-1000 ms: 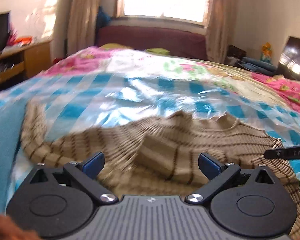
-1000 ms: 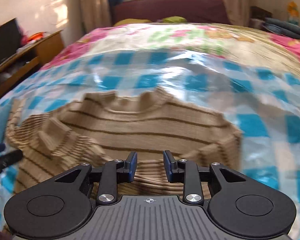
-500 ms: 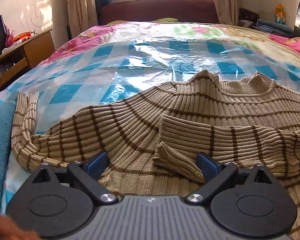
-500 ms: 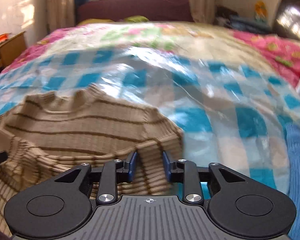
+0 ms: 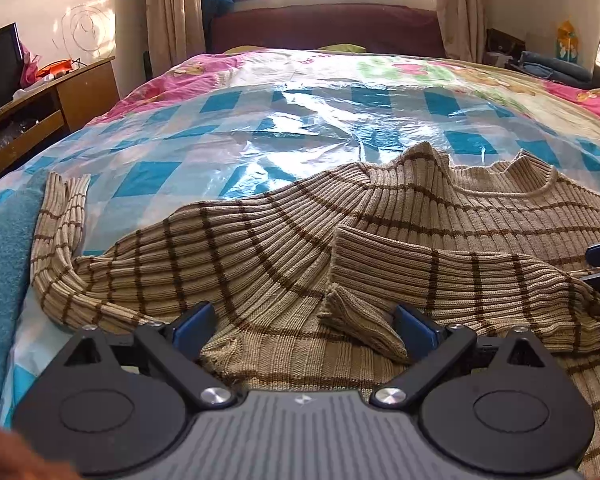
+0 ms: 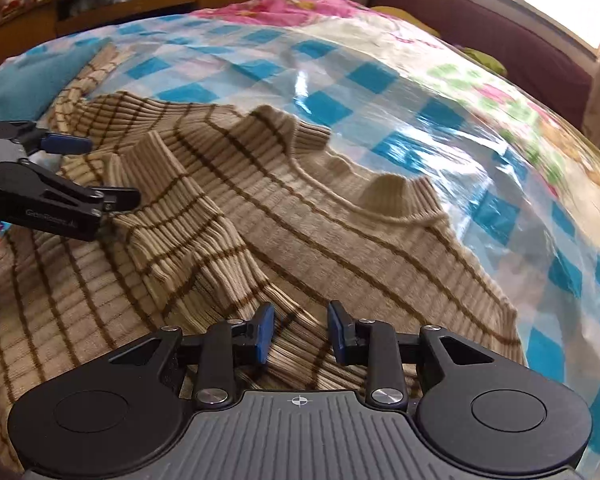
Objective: Fold small clothes
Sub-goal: 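Grasp the other sleeve cuff with the left gripper and lift it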
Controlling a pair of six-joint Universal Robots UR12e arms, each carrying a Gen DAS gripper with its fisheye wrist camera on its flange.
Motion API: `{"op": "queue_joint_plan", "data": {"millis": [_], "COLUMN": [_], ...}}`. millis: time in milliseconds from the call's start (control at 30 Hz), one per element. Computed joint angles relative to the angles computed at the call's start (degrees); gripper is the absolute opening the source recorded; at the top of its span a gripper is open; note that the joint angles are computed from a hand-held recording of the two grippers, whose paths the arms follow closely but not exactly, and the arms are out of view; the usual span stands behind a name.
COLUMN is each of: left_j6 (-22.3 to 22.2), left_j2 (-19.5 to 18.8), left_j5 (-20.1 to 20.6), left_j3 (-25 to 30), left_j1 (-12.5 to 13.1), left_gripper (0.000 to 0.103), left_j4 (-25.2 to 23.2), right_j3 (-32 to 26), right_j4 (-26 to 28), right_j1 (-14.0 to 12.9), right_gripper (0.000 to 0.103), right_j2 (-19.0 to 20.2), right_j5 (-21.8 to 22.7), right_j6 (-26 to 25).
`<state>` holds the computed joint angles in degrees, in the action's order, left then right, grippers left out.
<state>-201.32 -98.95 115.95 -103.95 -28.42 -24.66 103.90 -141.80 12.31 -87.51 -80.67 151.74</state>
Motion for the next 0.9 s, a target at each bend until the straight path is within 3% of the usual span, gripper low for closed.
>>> {"op": "queue_joint_plan", "data": {"millis": [133, 233, 367, 500, 600, 733, 900], "left_j6": [0.1, -0.13, 0.32, -0.77, -1.5, -2.81, -6.08], "left_j2": [0.04, 0.23, 0.21, 0.63, 1.09, 3.09, 6.75], "left_j5": [0.45, 0.85, 1.38, 1.2, 0.69, -0.37, 2.46], "left_j3": [-0.17, -0.43, -0.38, -0.4, -0.48, -1.39, -3.77], "left_j1": [-0.12, -0.13, -0.26, -0.2, -0.06, 0.3, 1.82], "left_gripper": [0.101, 0.101, 0.101, 0.101, 0.101, 0.099, 0.099], "left_j4": [0.38, 0.51, 0.22, -0.19, -0.88, -1.67, -2.8], "right_j3": [-0.99, -0.31, -0.26, 0.82, 1.86, 2.05, 3.27], "right_j4": [-0.77, -4.85, -8.0, -9.38, -9.0, -7.47, -10.58], "right_j1": [1.77, 2.05, 2.34, 2.12, 1.94, 4.03, 3.73], "right_gripper": [0.024, 0.014, 0.013, 0.014, 0.017, 0.016, 0.017], "right_j2": [1.86, 2.23, 2.8, 1.13, 0.11, 1.18, -0.15], "right_j5": [-3.95, -5.91, -9.61, -5.79, 0.33, -4.55, -2.51], "right_j6": [2.91, 8.07, 14.42, 15.37, 14.47, 13.79, 16.53]}}
